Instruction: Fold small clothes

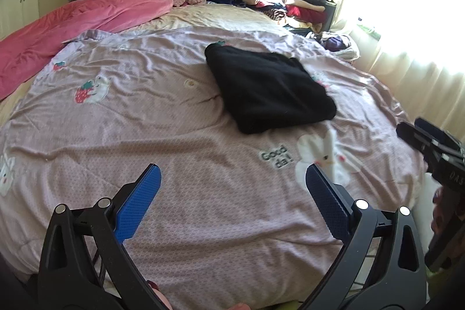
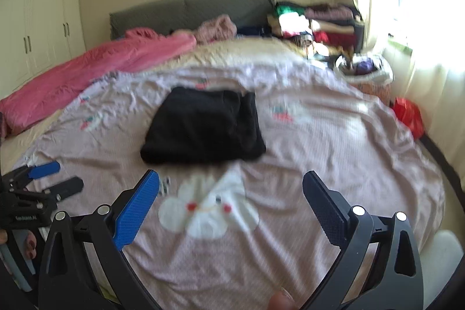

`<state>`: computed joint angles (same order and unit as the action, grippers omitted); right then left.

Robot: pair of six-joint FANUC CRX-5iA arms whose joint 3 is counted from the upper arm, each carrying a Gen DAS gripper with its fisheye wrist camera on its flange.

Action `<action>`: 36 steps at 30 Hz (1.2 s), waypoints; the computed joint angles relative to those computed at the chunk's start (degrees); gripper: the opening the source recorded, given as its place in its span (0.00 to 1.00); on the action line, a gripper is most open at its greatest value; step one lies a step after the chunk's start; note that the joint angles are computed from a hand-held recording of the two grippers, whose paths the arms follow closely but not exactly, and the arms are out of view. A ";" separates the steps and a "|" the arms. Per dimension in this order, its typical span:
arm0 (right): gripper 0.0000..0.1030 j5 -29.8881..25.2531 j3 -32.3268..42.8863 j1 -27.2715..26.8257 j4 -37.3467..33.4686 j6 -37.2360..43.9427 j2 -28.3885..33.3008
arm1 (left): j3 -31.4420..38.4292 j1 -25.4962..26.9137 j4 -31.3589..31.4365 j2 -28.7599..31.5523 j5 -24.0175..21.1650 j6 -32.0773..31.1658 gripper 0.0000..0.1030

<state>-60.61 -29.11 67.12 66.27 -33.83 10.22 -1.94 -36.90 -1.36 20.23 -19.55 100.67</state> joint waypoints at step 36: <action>0.96 2.61 0.64 -0.21 -1.31 -0.10 2.32 | 1.08 0.25 0.00 1.27 -2.96 1.43 0.91</action>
<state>-58.00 -28.47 66.90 64.95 -33.93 12.54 -0.86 -36.65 -1.37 21.50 -22.51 102.10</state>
